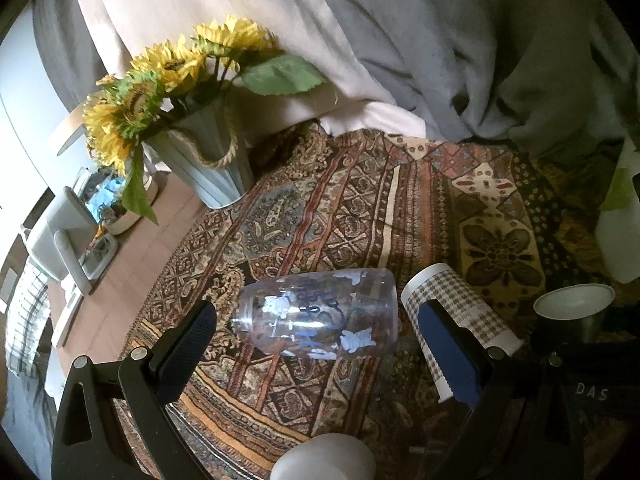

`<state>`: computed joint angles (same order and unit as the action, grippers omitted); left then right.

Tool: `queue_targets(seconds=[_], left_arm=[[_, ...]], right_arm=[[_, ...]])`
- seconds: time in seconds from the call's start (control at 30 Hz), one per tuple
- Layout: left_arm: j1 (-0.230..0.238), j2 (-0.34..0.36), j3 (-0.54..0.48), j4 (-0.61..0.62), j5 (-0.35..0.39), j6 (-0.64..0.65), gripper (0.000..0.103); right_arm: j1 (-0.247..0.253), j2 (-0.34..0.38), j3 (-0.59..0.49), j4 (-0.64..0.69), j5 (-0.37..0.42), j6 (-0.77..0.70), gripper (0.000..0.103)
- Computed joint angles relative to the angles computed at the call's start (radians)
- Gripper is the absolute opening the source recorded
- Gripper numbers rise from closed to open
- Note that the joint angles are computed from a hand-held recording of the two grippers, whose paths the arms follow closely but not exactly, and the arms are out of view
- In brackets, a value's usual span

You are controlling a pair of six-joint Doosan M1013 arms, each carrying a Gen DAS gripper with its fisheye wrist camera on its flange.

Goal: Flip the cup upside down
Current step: 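Carry the upright dark cup up toward the left tool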

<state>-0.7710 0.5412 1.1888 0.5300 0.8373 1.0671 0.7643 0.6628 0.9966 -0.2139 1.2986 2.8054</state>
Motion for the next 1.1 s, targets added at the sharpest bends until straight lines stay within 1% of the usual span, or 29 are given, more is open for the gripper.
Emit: queue_targets(seconds=[0.1,0.23,0.37,0.47,0.57,0.73,0.83,0.97,1.1], left_arm=[[0.008,-0.025,0.025,-0.019,-0.026,0.015,0.103],[0.021,-0.066,0.072,-0.037,-0.071,0.040,0.103],[0.040,-0.109,0.123,-0.063,-0.121,0.087,0.103],[0.063,-0.144,0.164,-0.126,-0.162,0.161,0.103],[0.088,-0.172,0.197,-0.203,-0.195,0.262,0.103],[0.127,-0.204,0.240,-0.262,-0.221,0.362,0.103],[0.147,-0.221,0.269,-0.269,-0.238,0.400,0.103],[0.177,-0.232,0.290,-0.343,-0.234,0.503,0.103],[0.199,-0.231,0.302,-0.382,-0.225,0.569,0.103]], right_arm=[[0.012,-0.001,-0.019,-0.003,0.029,0.024,0.064],[0.044,0.004,-0.063,-0.022,0.087,0.082,0.064],[0.076,0.019,-0.118,-0.036,0.141,0.143,0.064],[0.106,0.045,-0.179,-0.058,0.188,0.189,0.064],[0.130,0.069,-0.228,-0.065,0.206,0.242,0.064],[0.160,0.120,-0.313,-0.058,0.217,0.313,0.064],[0.173,0.155,-0.365,-0.040,0.221,0.355,0.064],[0.186,0.208,-0.439,-0.004,0.233,0.398,0.064],[0.195,0.240,-0.475,0.037,0.228,0.439,0.064]])
